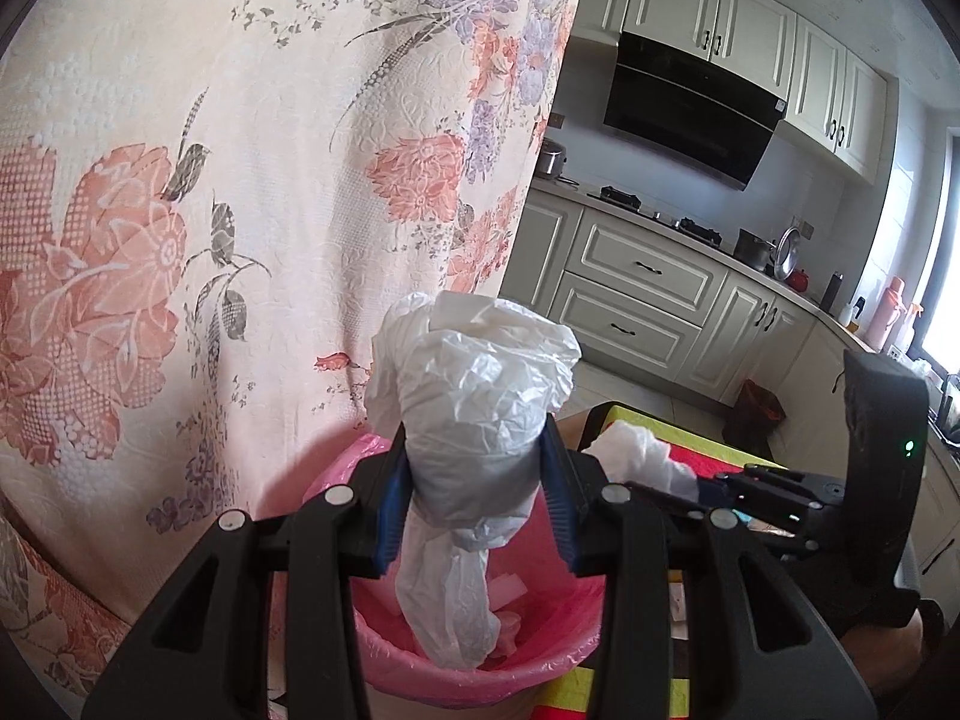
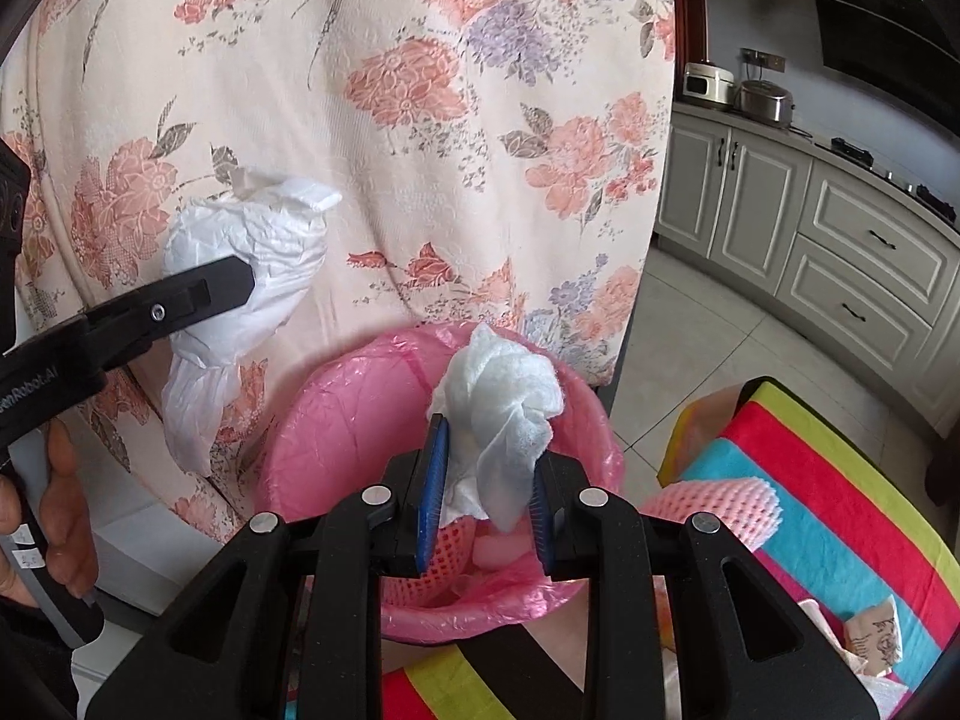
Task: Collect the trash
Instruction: 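Carry the bag and tissue over the pink bin and open both grippers, then move both open grippers back over the trash pile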
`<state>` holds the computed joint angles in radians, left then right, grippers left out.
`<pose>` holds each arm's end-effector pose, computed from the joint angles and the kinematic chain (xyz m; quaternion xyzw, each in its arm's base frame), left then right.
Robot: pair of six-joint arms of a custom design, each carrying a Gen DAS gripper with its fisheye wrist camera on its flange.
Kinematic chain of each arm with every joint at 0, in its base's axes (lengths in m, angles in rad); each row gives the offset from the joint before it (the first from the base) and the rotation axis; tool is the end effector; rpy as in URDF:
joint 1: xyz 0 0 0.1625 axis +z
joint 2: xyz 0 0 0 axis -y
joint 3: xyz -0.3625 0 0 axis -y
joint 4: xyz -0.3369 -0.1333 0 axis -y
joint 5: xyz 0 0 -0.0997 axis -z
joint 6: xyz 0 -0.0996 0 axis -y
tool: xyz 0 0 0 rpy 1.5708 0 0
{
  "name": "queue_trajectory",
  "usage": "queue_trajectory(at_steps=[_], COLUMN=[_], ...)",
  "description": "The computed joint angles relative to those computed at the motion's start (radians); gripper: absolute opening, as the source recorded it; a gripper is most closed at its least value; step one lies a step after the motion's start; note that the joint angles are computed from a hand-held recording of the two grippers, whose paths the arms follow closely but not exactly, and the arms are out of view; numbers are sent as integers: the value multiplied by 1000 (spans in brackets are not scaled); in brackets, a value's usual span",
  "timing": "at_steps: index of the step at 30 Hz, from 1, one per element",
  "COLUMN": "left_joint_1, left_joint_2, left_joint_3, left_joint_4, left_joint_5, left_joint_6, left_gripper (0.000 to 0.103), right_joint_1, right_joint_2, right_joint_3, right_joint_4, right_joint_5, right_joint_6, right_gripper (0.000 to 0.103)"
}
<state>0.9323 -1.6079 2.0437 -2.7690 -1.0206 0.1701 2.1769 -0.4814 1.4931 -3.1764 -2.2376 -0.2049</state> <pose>-0.1031 -0.4499 0.3900 0.2585 0.8610 -0.4068 0.1622 0.4158 -0.4740 0.0357 0.2685 -0.8681 0.3333 0.2516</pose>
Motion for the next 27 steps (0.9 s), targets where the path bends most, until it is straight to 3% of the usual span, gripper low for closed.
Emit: queue_trajectory(at_steps=[4,6,18,20,22,27], left_joint_1=[5,8,24,25,27,31], left_joint_2=[13,22,96,118,145,183], left_joint_3=[-10,-14,-58,-69,-83,-104], left_joint_4=[-2,-6,-6,-9,-16,-23], left_joint_5=[-5,-6,-37,-43,-46,-47], left_joint_6=[3,6,13,14,14,16], left_gripper=[38,38,39,41,52,55], right_joint_1=[-9,-10,-13,-13,-12,-17], right_joint_2=[9,11,-68,-93,-115,-178], right_joint_3=[-12,-9,99,134,166,262], right_joint_4=[25,11,-74,-100,-125,-190], right_joint_5=[5,3,-37,-54,-71,-113], right_joint_6=[9,6,21,21,22,40], right_gripper=[32,47,53,54,57,59])
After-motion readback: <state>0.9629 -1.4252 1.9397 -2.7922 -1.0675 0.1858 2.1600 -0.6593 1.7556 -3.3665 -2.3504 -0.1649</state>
